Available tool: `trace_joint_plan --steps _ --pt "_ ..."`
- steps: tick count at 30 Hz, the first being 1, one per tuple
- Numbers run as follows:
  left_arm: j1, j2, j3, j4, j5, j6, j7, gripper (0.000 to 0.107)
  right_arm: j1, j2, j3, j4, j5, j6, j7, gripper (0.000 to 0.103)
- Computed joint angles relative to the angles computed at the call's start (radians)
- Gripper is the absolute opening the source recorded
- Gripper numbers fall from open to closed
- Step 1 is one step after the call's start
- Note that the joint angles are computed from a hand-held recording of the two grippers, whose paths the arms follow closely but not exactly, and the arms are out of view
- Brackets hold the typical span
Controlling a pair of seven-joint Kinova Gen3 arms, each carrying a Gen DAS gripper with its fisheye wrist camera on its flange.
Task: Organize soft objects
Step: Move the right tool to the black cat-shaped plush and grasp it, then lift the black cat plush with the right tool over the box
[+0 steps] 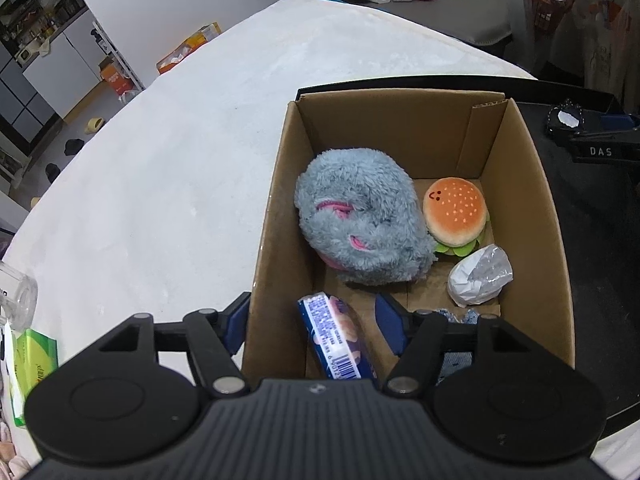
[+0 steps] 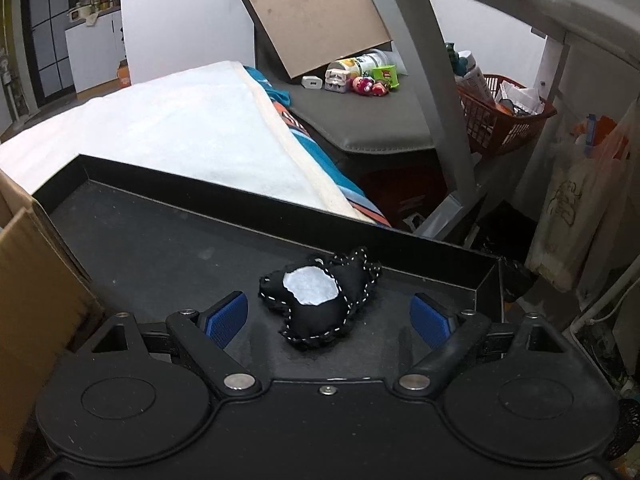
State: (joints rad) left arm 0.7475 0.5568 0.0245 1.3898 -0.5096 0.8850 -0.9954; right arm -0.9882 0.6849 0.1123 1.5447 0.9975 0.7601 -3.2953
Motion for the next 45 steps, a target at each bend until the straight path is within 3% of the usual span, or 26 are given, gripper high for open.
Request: trace_joint_plan --steps 3,6,8,11,30,45 --pt "0.005 0.000 -0.003 -0.005 -0.004 0.006 0.007 0.065 -0.004 0.009 0.003 0.009 0.020 -0.014 0.001 0.079" --pt "0.013 -0.001 -0.005 -0.004 -0.016 0.005 0.011 0.065 -0.005 0.013 0.011 0.035 0.057 -0.061 -0.042 0.061" --pt "0.014 -0.006 -0.005 0.005 -0.021 -0.001 0.015 0.065 -0.038 0.016 0.039 0.051 0.090 -0.060 -0.090 0.036" --pt "0.017 -0.006 -0.005 0.012 -0.027 -0.006 0.021 0.065 -0.025 0.009 0.004 0.035 0.083 -0.030 -0.053 0.027" --pt "-0.052 -0.075 0.020 0.096 0.024 -0.105 -0.010 0.065 -0.051 -0.077 -0.073 0.035 -0.029 0.090 -0.030 0.024" --pt "-0.123 -0.141 0.031 0.189 0.091 -0.220 -0.079 0.065 -0.097 -0.113 -0.128 -0.067 -0.085 0.277 0.111 0.024"
